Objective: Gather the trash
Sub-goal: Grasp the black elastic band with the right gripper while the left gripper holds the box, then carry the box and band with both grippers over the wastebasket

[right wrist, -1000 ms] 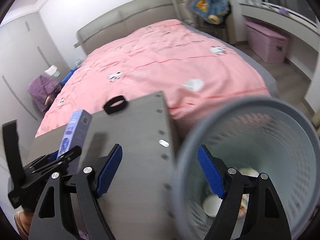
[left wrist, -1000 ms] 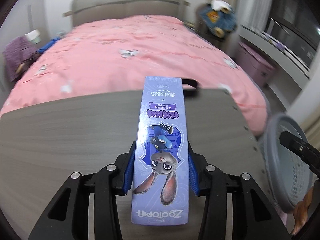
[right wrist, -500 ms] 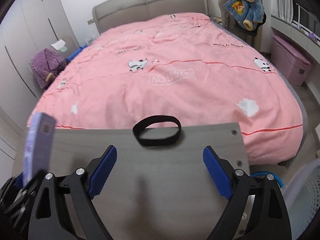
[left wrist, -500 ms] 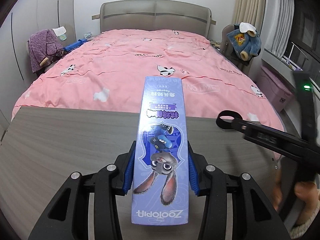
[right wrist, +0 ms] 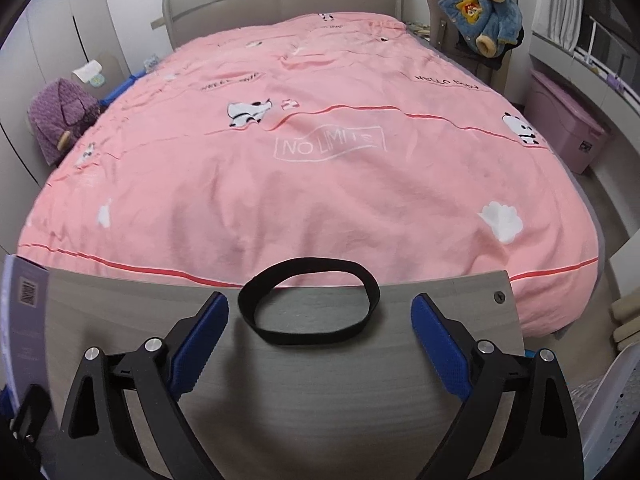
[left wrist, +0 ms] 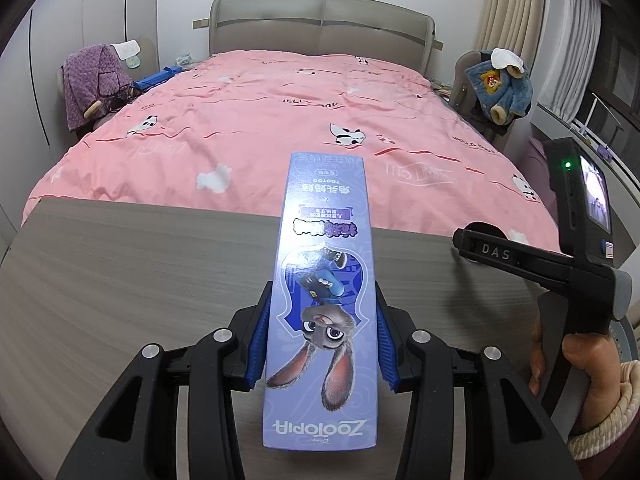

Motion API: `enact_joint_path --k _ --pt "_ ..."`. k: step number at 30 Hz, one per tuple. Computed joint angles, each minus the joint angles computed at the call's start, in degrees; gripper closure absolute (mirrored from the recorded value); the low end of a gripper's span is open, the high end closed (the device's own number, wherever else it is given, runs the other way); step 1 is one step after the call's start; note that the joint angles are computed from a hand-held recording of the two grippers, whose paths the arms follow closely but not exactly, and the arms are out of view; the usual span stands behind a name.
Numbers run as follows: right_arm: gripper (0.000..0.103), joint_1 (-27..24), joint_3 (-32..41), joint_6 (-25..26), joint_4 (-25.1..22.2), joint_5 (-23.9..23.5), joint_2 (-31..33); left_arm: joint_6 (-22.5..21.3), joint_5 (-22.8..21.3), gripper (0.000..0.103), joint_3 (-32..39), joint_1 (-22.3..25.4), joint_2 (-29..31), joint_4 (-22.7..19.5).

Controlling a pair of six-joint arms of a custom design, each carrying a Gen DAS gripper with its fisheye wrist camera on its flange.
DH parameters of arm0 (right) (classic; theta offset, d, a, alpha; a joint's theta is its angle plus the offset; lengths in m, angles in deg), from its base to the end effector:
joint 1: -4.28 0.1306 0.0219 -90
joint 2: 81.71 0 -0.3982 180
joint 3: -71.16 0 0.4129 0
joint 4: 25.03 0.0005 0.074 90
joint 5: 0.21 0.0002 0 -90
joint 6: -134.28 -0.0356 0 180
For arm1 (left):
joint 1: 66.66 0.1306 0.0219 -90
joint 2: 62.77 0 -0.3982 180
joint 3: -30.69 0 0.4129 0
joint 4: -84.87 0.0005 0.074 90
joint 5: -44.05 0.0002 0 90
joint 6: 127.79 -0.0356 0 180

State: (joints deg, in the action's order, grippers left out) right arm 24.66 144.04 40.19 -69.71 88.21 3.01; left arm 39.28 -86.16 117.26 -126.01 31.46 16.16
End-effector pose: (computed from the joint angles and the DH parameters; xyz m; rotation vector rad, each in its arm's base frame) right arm 0.4213 0.1570 0.3509 -0.3745 2.5417 0.1984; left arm 0.2662 -0.4050 0.3743 -0.4745 2.3608 0.0599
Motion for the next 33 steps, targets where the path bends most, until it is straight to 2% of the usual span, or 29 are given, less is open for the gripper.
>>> enact_joint_path --k 3,5,9,11,13,17,24,28,33 --pt "0.028 0.6 -0.5 1.2 0.7 2.0 -0.3 0.6 -0.1 0.060 0.0 -0.2 0.0 -0.3" --pt "0.042 0.9 -0.9 2.2 1.0 2.5 -0.8 0.8 0.1 0.060 -0.2 -0.2 -0.1 -0.1" --pt "0.062 0.2 -2.1 2.4 1.3 0.6 -2.4 0.5 0.0 0.060 -0.2 -0.4 -0.2 0.0" --pt "0.079 -0.6 -2.8 2.3 0.7 -1.4 -3.5 0.3 0.0 0.060 -0.3 -0.6 -0.2 0.0" --pt "0.085 -0.9 -3.4 2.1 0.2 -2.7 -4.5 0.0 0.1 0.060 -0.2 -0.8 -0.2 0.1" --pt "0.090 -1.9 -6.0 2.1 -0.4 -4.6 -8.4 -1.1 0.3 0.060 0.4 -1.6 0.1 0.5" --pt "0.091 -5.6 -9.8 2.4 -3.9 -8.2 -17.1 -2.8 0.5 0.060 3.9 -4.0 2.4 0.3" --pt "0.091 -10.4 -11.5 4.5 -6.9 -10.5 -22.9 -4.9 0.5 0.060 7.4 -6.0 4.8 0.6" --pt "0.091 -20.9 -12.7 9.2 -11.6 -14.7 -28.8 -9.1 1.4 0.060 13.6 -8.2 9.4 1.9"
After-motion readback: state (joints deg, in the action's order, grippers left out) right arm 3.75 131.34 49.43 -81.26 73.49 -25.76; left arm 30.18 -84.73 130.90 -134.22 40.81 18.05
